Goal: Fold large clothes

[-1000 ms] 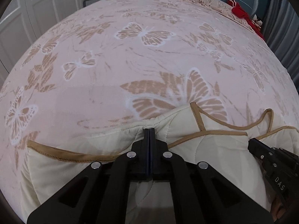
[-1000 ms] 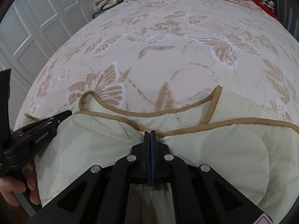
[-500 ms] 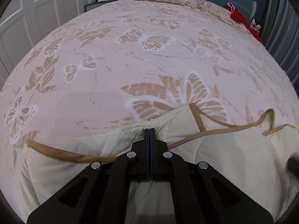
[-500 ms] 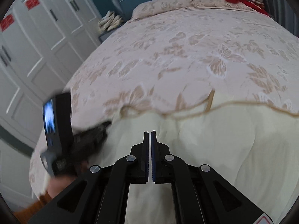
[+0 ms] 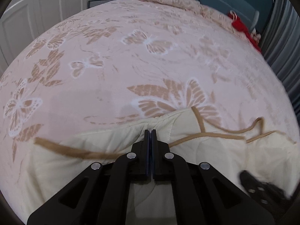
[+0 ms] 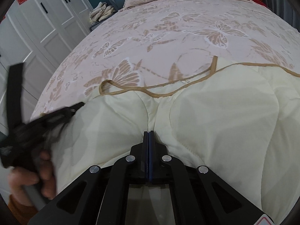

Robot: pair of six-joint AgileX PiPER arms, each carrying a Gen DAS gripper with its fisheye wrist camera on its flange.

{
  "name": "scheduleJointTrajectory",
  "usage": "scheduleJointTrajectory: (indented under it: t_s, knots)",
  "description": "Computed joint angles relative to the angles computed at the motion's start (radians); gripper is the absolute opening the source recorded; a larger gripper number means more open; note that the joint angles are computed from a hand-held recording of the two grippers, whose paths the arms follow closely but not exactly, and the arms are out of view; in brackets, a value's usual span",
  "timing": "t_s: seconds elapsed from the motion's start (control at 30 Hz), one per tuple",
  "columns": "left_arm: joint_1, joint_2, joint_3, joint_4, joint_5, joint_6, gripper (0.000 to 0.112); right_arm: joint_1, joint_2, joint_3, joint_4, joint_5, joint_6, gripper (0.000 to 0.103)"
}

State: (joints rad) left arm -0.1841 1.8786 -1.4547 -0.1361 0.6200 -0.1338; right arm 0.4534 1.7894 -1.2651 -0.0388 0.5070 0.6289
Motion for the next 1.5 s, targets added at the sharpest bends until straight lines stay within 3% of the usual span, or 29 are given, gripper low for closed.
scheduleJointTrajectory:
  t_s: [0.07,0.13,0.2,0.3,0.47,0.57,0.73,0.87,0.93,1.03,1.17,1.3,1.4,1.5]
  knots:
    - [0.049,-0.101,0.087,-0.122,-0.02,0.091,0.022,-0.015,0.013,-0.001,0.049,-0.017,-0.04,0.0]
    - [0.09,-0.206,0.177,-0.212,-0.038,0.18,0.054,-0.028,0.027,-0.007,0.087,-0.026,-0.076,0.0]
    - [0.127,-0.309,0.253,-0.203,-0.027,0.209,0.064,-0.027,0.038,-0.018,0.083,-0.023,-0.074,0.0]
    - [0.236,-0.434,0.339,-0.199,0.059,0.265,0.068,-0.02,0.054,-0.043,0.052,-0.004,-0.051,0.0]
    - [0.517,-0.496,0.476,-0.428,0.273,0.468,0.072,-0.012,0.067,-0.064,0.018,0.019,-0.028,0.0]
    - [0.567,-0.529,0.569,-0.512,0.279,0.527,0.077,-0.007,0.071,-0.072,0.001,0.028,-0.017,0.0]
    - [0.541,-0.521,0.611,-0.579,0.238,0.522,0.091,0.002,0.087,-0.098,-0.031,0.053,0.003,0.0]
    - [0.449,-0.486,0.583,-0.549,0.177,0.435,0.09,0.006,0.102,-0.119,-0.05,0.072,0.011,0.0]
    - [0.462,-0.47,0.566,-0.617,0.217,0.457,0.06,0.004,0.106,-0.128,-0.048,0.079,0.005,0.0]
    - [0.467,-0.485,0.525,-0.651,0.269,0.438,0.036,-0.003,0.106,-0.139,-0.022,0.09,-0.017,0.0]
    - [0.382,-0.57,0.428,-0.526,0.282,0.323,0.031,-0.02,0.025,-0.131,0.016,0.133,-0.029,0.001]
    - [0.31,-0.605,0.322,-0.433,0.307,0.24,0.03,-0.047,-0.236,0.058,0.056,0.101,-0.052,0.002]
    - [0.278,-0.618,0.281,-0.399,0.307,0.205,0.03,-0.035,-0.457,0.215,0.07,0.14,-0.054,0.002]
    - [0.255,-0.641,0.262,-0.358,0.321,0.168,0.03,0.073,-0.618,0.341,0.051,0.185,0.05,0.002]
